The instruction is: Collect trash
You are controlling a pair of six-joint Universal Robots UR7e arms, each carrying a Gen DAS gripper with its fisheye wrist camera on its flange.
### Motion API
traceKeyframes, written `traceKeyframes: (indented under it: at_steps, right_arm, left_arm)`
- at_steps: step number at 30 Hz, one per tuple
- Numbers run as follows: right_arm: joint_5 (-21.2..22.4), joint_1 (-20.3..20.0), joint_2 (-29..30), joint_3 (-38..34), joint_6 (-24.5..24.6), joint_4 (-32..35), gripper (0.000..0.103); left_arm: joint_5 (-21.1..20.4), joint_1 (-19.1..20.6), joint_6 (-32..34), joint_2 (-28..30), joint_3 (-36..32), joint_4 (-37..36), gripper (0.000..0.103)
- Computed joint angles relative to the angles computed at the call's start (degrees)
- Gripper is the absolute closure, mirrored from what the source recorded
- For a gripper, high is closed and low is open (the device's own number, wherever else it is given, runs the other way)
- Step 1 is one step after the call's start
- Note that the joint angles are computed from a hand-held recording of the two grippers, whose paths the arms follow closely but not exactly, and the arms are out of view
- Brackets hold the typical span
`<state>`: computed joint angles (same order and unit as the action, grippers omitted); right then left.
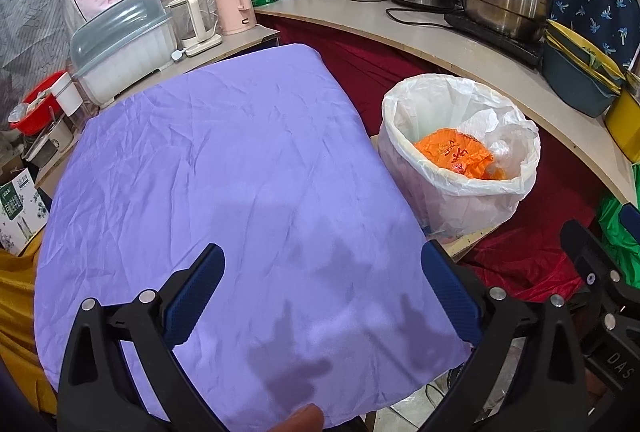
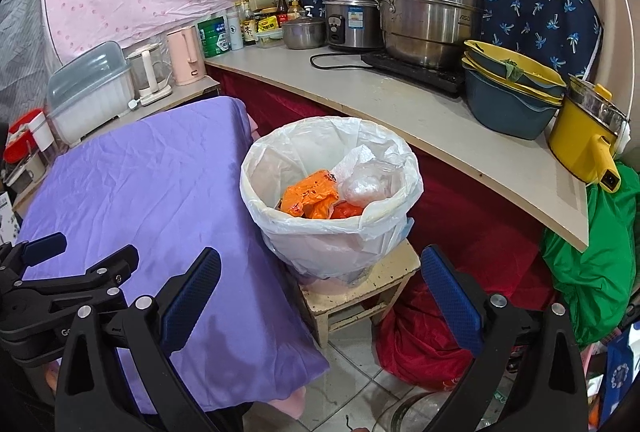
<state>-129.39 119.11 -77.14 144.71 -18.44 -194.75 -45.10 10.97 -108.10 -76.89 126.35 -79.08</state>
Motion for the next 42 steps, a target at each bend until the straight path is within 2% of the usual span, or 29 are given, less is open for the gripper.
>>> traceKeyframes:
  at_steps: [42]
  right_arm:
    - [0.52, -0.61, -0.58, 1.44, 0.37, 0.44, 0.006]
  left_arm:
    - [-1.35, -0.66, -1.12, 2.11, -0.81, -0.03, 0.009]
